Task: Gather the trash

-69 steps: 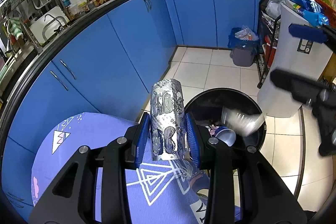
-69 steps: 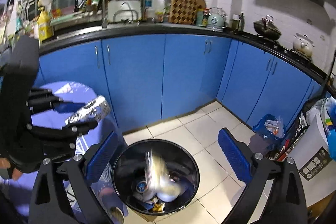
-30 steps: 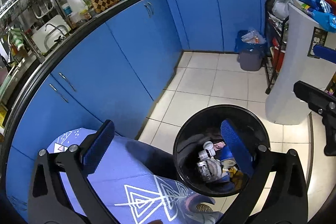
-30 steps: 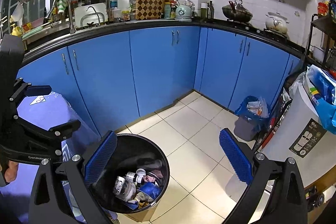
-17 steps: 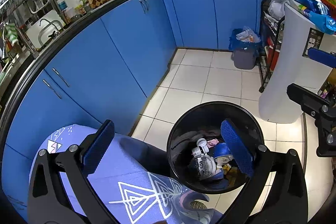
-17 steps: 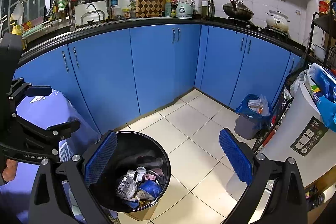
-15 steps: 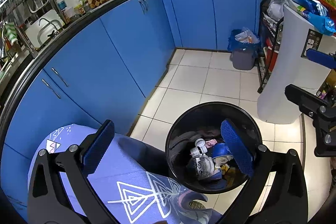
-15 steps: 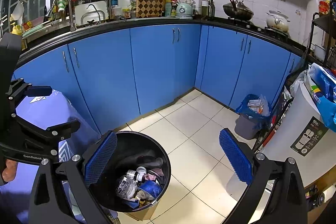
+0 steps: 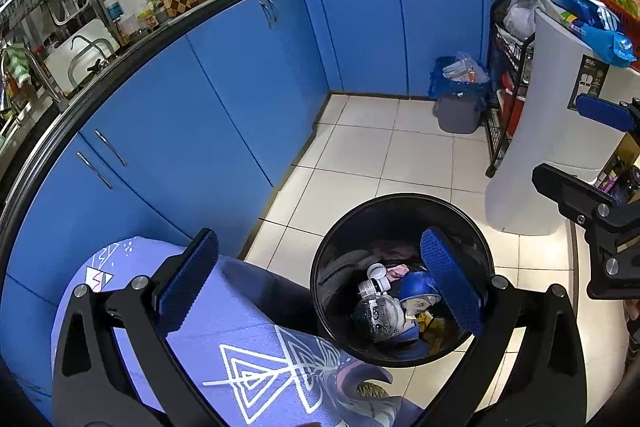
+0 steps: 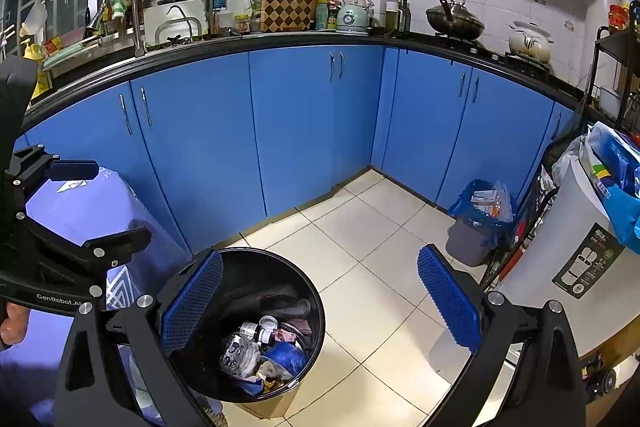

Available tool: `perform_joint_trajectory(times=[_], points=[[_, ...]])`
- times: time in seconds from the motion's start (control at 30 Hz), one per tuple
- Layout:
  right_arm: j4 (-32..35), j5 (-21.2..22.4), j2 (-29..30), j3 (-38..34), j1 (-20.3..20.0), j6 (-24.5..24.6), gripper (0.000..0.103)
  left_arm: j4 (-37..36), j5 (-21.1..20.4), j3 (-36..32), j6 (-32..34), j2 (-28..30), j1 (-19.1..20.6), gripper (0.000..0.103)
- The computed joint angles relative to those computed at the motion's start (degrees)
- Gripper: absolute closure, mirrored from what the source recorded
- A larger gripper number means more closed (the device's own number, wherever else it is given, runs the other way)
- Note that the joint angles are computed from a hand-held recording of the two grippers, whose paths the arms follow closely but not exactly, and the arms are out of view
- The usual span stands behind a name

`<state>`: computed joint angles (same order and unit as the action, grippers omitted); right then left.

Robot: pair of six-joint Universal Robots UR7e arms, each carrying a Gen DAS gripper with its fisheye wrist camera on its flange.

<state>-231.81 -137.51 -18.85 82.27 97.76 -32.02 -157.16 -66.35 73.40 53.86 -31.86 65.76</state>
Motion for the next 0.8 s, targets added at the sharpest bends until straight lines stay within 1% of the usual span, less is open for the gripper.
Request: perform_joint_trajectory(times=[0.3, 0.5, 0.6, 0.63, 0.73, 0.8], points=[[-0.24, 0.03, -0.17, 0.34, -0.10, 0.02, 0.007, 2.16, -0.23, -0.58, -0.78, -0.08, 0.15, 0.003], [-0.41, 0.00, -0.24, 0.46, -0.11, -0.25, 0.007, 1.93, -0.30, -0.68, -0.68, -0.01, 0.19, 0.003], [-0.38, 0.00, -0.24, 0.47, -0.12, -0.10, 0.007, 0.34, -0.48, -0.19, -0.67, 0.03, 0.19, 0.004], [-0.38, -0.05, -0.22, 0.44, -0.11, -0.18, 0.007, 0.97, -0.57, -0.31, -1.19, 0.02, 0.20, 0.004], [-0.32, -0.12, -0.28, 0.39, -0.11, -0.29, 0.007, 6.49, -0.94, -2.56, -4.18, 0.34, 0.46, 0.004], [-0.40, 0.00, -0.37, 0.56, -0.14, -0.27, 0.007, 7.58, -0.97, -3.03, -4.69, 0.41, 0.49, 0.004]])
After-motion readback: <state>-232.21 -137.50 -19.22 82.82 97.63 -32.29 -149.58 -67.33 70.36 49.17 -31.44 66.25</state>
